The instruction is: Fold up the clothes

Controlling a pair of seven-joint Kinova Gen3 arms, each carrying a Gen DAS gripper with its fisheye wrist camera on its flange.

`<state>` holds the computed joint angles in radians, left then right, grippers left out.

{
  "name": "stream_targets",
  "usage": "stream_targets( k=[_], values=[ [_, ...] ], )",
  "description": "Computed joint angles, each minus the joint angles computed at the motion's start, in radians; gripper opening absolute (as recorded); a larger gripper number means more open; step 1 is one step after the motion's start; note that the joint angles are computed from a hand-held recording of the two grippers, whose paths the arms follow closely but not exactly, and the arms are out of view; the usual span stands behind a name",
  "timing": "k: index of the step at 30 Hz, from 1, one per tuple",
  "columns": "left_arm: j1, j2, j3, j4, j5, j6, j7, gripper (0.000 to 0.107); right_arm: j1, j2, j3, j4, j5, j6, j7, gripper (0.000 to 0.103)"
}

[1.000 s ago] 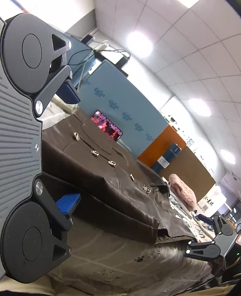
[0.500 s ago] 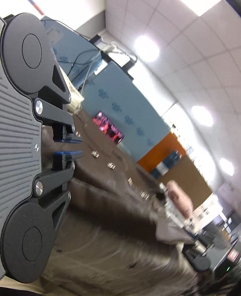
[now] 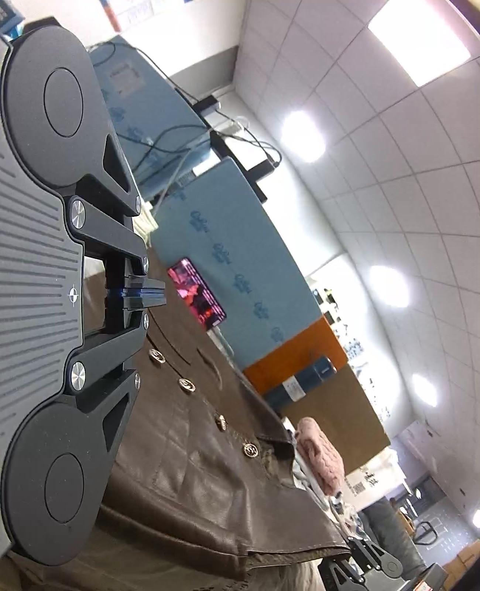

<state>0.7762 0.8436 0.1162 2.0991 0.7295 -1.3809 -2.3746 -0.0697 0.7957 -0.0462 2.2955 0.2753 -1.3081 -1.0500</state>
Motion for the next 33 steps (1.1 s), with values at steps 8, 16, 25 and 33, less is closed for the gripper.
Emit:
stream_targets(
  k=[8, 16, 25, 33],
  values=[
    [-0.026, -0.006, 0.011, 0.044, -0.023, -0.067, 0.153, 0.0, 0.033, -0.025, -0.009, 0.044, 0.06, -0.009, -0.023, 0.006],
    [-0.039, 0.029, -0.004, -0.018, -0.037, -0.095, 0.158, 0.0, 0.073, -0.007, -0.019, -0.052, 0.152, -0.007, -0.101, 0.006],
    [-0.071, -0.042, 0.014, 0.011, -0.026, 0.065, 0.102, 0.003, 0.087, -0.018, -0.012, -0.137, 0.234, 0.087, -0.165, 0.006],
    [-0.058, -0.075, -0.01, 0.05, -0.048, 0.175, 0.09, 0.044, 0.06, -0.049, -0.007, -0.104, 0.185, 0.153, -0.127, 0.006]
  ],
)
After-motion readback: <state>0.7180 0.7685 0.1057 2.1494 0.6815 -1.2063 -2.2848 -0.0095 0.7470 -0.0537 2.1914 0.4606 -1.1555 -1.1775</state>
